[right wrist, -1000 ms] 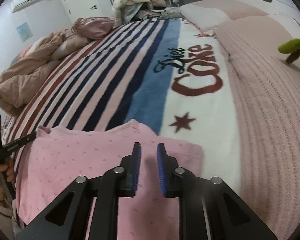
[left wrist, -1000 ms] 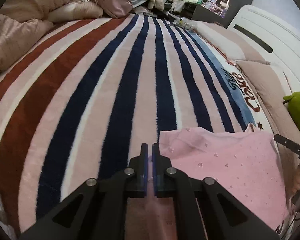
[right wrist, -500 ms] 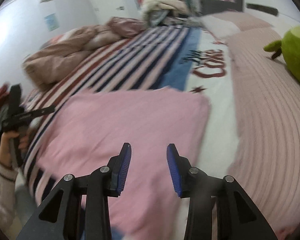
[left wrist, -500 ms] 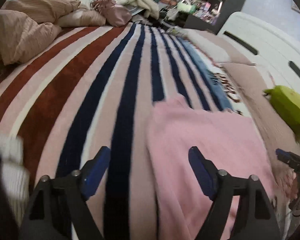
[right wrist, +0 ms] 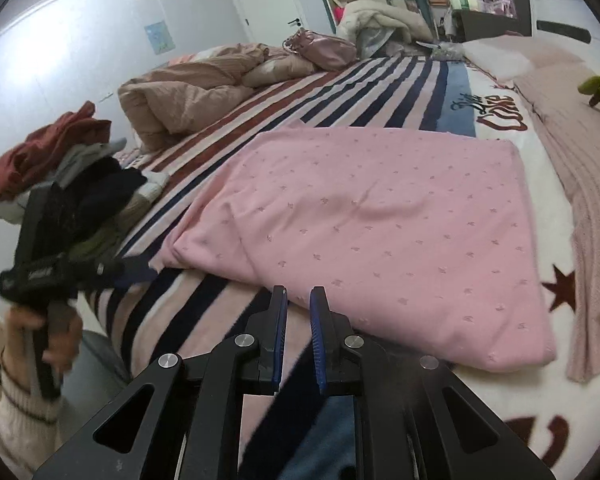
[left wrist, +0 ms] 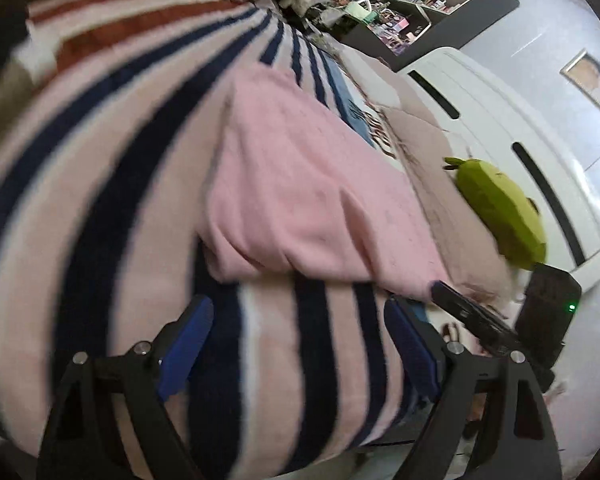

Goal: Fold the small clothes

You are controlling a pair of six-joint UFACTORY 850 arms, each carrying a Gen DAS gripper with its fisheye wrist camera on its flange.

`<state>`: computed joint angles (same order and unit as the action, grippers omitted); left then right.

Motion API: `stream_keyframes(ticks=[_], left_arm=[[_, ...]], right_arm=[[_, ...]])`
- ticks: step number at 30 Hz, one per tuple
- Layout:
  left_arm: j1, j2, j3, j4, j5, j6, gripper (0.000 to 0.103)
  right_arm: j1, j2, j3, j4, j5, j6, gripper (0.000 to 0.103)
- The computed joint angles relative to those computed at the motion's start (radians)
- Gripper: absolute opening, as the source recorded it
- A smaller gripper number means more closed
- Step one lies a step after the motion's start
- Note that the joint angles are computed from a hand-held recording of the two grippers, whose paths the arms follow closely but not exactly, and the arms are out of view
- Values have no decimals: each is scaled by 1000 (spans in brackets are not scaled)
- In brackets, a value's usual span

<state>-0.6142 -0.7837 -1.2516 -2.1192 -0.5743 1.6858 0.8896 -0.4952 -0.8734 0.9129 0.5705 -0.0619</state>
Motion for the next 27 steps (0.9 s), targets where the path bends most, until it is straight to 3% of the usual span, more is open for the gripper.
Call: stream_keyframes(ticks=[6,9,12,14,15,16,19,21,25,27], left_arm=[[-22,-75,-70,-173,-79,24,85],[-28,-102,-108,-265,-54,32,81],[-34,-121,-150,-349,7,76,65],[-36,-138,-187,-357,48,70,45],[-36,-149,-211,-336,68,47,23],[-33,-157,-229,-280,64,3,17],[-47,-130,-233,-297,118,103,14],[-69,-99,-235,-350,170,238,13],[-126,-85,-309,-429,326,493,13],[-154,-98,-367,-365,374,507,13]], right_arm=[[-30,-57,-78,28,-5,-55,7],[-54,-91,-116,68,-49,-90,7],[-70,-112,-126,47,-81,-57,7],[-71,-118,-125,34,-78,-42,7],[-70,-119,-125,31,-77,-40,7],[-71,-118,-122,24,-77,-34,7],[-83,-96,-95,-90,-82,81,7],[-88,-53,-35,-204,-33,227,7],[-67,67,106,-151,97,229,8],[-51,139,186,-91,152,208,8]])
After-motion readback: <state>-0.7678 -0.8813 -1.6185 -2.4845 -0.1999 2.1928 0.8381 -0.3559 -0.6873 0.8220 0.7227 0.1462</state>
